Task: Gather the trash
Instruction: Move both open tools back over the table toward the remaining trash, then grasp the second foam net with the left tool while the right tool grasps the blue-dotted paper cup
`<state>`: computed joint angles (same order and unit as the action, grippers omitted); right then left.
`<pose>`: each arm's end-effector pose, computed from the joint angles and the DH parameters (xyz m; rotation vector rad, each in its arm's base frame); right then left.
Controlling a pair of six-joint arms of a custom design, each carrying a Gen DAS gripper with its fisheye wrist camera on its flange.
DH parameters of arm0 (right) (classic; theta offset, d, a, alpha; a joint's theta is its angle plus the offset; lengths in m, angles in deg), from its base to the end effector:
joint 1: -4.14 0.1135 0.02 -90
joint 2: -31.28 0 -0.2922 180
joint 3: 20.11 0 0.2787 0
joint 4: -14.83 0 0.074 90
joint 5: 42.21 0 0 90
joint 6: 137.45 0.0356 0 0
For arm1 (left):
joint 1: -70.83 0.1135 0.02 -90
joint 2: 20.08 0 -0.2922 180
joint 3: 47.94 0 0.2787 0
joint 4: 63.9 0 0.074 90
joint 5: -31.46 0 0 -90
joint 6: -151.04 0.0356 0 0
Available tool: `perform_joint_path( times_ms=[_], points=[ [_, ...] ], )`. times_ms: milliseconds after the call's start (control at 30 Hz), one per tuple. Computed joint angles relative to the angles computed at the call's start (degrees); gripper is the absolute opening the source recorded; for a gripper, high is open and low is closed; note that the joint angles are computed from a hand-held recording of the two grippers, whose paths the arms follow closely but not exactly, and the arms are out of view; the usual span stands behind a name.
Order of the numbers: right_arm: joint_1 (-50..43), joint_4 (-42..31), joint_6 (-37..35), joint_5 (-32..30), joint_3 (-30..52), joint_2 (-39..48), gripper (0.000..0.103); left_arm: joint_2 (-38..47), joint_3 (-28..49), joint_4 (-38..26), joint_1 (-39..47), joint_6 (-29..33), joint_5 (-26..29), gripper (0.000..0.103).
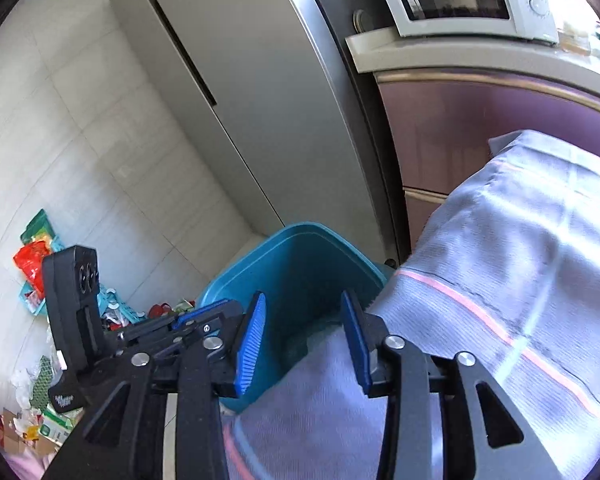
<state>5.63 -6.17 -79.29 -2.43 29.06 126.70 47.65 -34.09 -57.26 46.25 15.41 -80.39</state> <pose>0.2769 0.0346 0.1138 -0.8970 2.2144 0.9506 0.1385 -0.0488 0.0802 -0.5959 2.2481 -0.1559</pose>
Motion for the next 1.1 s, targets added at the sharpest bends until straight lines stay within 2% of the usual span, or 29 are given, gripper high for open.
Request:
perform_joint_path(
  times_ms=[133,267,400,600,700,833,933,1100],
  points=[
    [-8.5,-8.6,-11.0,-4.2,-0.5,-3.4,0.043,-5.1,3.2,-7.7,-10.7,-1.8,-7.5,0.032],
    [-20.7,-20.4,-25.0,-8.3,1.5,-3.8,0.045,-1.3,8.0,-6.4,-19.0,-0.7,-10.1,0.039],
    [-33.4,-30.9,-37.4,-10.3,5.7,-1.0,0.045,6.4,13.9,-2.4,-24.5,1.5,-8.7,0.043],
    [-47.9,-38.1,-46.4,-11.6,12.8,3.9,0.045,19.9,25.2,2.0,-28.2,5.1,-3.2,0.045],
    [-52.5,-40.4,-47.7,-12.1,18.0,7.9,0.045,25.7,31.2,1.8,-30.5,5.9,-1.9,0.046],
    [-55.4,-39.2,-43.3,-10.7,24.0,13.7,0.045,32.6,38.4,1.3,-31.7,7.0,1.4,0.047],
    [-55.3,-38.6,-39.8,-8.7,28.0,18.1,0.045,36.3,42.8,-0.4,-32.1,7.6,2.6,0.047],
    [-52.3,-34.3,-33.6,-6.2,29.8,21.7,0.049,38.7,47.7,-3.2,-31.2,9.4,2.6,0.047]
  ],
)
